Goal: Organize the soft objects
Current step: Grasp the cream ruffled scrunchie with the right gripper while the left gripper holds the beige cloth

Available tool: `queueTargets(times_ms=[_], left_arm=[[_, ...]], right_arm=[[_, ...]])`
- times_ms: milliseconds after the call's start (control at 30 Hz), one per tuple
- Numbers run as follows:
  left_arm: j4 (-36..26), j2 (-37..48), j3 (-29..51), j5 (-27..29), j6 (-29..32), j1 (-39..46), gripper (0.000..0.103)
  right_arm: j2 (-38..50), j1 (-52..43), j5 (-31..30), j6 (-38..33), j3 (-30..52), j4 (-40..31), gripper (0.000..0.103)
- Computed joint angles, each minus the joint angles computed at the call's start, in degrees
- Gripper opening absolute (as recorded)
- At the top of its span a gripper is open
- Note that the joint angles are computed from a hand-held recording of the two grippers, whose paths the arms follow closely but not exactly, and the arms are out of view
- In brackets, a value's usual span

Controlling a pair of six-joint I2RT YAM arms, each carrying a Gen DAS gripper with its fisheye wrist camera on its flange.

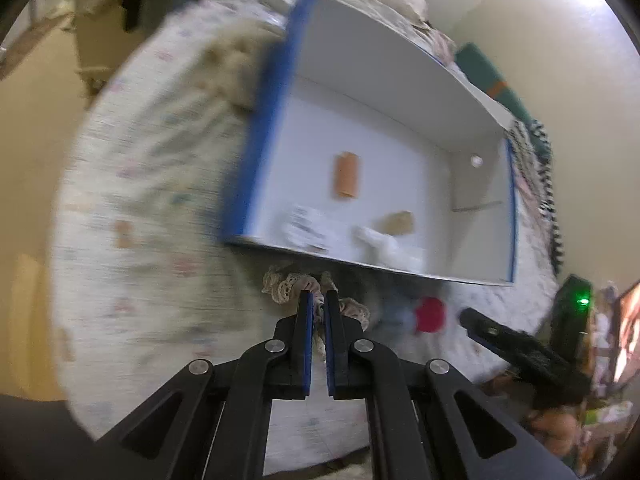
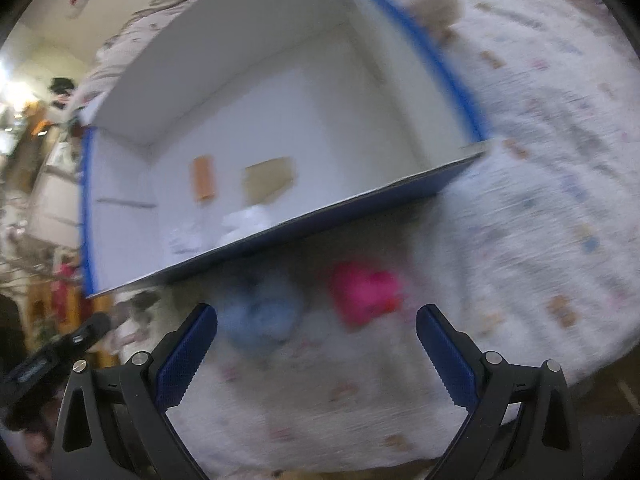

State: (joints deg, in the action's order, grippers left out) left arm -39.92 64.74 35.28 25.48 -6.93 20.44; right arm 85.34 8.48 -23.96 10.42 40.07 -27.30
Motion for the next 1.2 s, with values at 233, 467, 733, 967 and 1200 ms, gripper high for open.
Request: queueTargets(times_ms=[233,467,733,967,1200], left_arm=[[-3.9,-3.5,0.3,-4.8,7.0,8.3,0.005],[-3.4,-3.7,0.1,-6.1,8.5,9.3,0.005],[-2.4,-2.6,-0.8,-9.0,8.0,8.0,0.005],[-1.8,-3.0,-1.1,-11.1,6.2,4.6,0.005],[-6.9,-10.0,1.0,-12.8,5.6,1.6,0.005]], right_arm=[[7.3,9.6,-13.9,4.0,2.8,1.7,0.068],[19.6,21.1,-7.9,10.5,10.5,3.9,0.052],[19.6,22.0,-4.0,7.9,11.7,3.8,0.012],[11.6,18.2,-5.7,4.1,7.2,2.9,0.012],[2.1,13.7,-8.3,0.2,3.9,-1.2,0.012]])
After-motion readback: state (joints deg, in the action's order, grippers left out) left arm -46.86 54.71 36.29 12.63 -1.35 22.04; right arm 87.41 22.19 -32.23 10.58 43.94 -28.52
